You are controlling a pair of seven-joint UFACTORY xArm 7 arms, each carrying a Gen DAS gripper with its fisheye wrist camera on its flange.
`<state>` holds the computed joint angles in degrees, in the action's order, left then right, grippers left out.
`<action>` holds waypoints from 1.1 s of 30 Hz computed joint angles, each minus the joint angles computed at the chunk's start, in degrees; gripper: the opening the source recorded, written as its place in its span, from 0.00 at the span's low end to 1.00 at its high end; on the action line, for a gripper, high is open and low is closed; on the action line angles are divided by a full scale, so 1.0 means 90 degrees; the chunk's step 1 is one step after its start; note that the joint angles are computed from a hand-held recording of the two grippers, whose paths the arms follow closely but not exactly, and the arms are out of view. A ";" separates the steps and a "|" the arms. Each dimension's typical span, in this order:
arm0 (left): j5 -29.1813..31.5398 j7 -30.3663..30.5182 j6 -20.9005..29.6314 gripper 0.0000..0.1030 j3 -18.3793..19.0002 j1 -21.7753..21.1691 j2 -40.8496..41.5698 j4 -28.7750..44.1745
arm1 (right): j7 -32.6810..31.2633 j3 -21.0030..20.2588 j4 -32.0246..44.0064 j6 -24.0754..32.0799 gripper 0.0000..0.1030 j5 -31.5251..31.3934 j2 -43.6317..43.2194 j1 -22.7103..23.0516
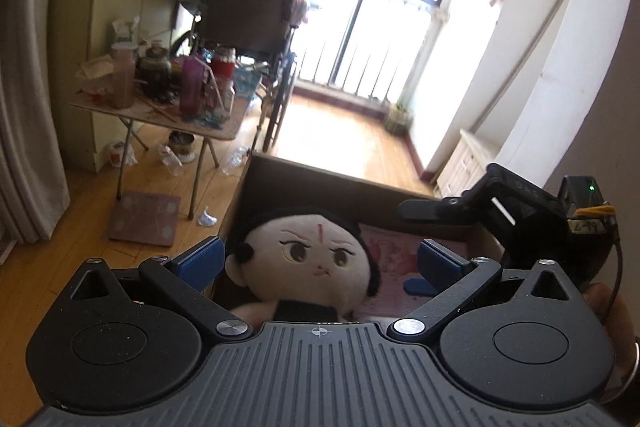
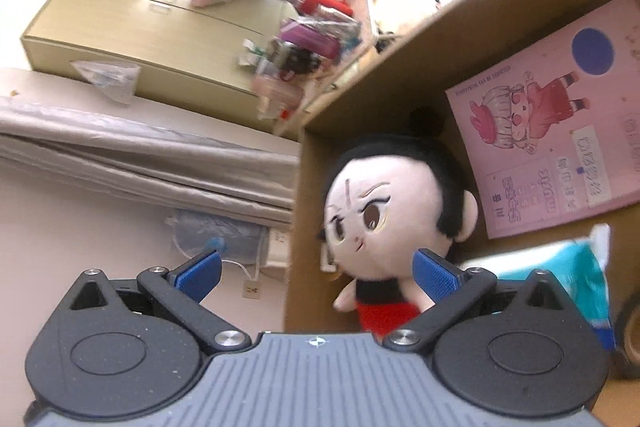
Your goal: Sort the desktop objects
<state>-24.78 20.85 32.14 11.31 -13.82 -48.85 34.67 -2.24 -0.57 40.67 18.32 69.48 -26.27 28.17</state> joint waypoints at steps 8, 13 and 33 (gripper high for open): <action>0.0552 -0.0799 0.0573 1.00 -0.0714 0.0495 -0.1835 -0.0750 | 0.2105 0.1499 -0.1196 0.0481 1.00 -0.2917 -0.2546 -0.1257; 0.1241 -0.1462 0.0846 1.00 -0.1391 0.0841 -0.3040 -0.1287 | 0.2833 0.2481 -0.1611 0.1133 1.00 -0.4556 -0.4247 -0.1924; 0.2704 -0.2970 0.1175 1.00 -0.2113 0.0664 -0.4283 -0.1237 | 0.4031 0.3397 -0.1398 0.2537 1.00 -0.8031 -0.6348 -0.2415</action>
